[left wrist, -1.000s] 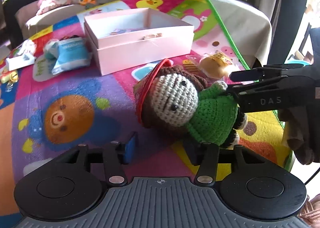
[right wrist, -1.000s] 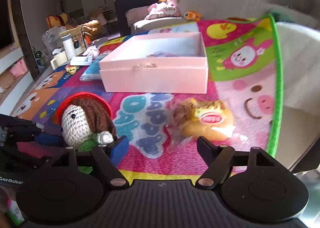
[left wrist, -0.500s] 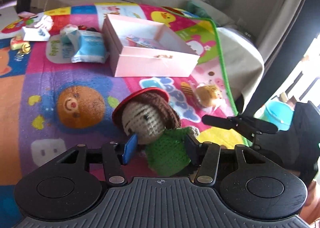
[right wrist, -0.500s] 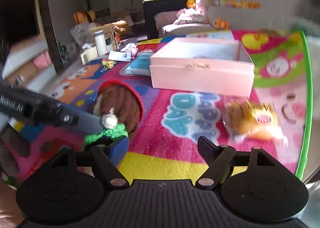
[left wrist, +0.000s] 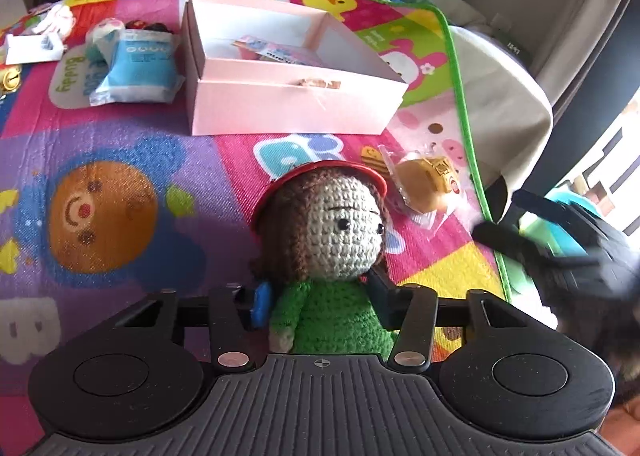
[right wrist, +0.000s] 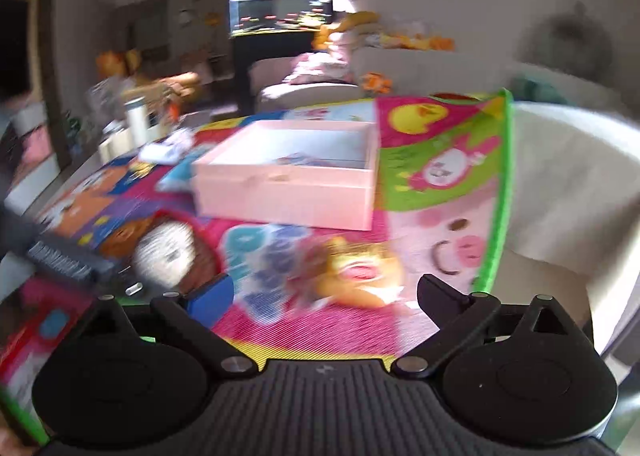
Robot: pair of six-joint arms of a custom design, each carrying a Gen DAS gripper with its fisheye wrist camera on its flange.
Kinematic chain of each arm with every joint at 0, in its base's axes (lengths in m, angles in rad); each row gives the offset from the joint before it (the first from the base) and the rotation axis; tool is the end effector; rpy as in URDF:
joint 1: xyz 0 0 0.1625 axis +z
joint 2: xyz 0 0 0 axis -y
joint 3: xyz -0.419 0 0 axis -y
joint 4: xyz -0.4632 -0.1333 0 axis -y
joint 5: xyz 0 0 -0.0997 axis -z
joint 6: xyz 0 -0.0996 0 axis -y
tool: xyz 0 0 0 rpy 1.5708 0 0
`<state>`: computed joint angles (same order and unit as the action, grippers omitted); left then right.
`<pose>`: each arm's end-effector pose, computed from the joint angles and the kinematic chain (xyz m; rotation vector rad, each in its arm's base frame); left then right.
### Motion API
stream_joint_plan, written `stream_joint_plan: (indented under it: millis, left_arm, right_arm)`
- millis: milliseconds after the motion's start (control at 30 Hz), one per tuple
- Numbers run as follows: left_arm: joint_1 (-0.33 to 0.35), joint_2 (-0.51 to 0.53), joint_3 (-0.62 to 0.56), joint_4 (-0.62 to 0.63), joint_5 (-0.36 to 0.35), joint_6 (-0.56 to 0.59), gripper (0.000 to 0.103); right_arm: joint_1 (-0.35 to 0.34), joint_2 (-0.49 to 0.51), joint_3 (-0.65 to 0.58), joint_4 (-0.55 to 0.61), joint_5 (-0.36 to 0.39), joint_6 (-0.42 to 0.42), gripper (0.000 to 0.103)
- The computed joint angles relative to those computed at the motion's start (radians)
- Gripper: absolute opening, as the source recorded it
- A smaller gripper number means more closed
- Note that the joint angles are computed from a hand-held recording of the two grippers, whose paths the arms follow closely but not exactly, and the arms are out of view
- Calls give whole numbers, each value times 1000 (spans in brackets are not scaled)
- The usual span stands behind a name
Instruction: Organize objects
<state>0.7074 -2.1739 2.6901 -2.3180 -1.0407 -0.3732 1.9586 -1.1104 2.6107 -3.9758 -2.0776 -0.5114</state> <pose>-0.0949 -0.3228 0.2181 0.5850 2.6966 -0.6947 0.2106 -0.2908 0.1004 0.7611 -2.2633 1.1112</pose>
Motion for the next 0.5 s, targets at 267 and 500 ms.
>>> stream_joint_plan:
  millis: [267, 500]
  left_arm:
    - [-97, -168, 33, 142, 109, 10, 46]
    - [-68, 24, -57, -198, 156, 145, 46]
  right_arm:
    - [-80, 33, -117, 196, 0, 83, 88]
    - [1, -15, -114, 215, 6, 16, 57]
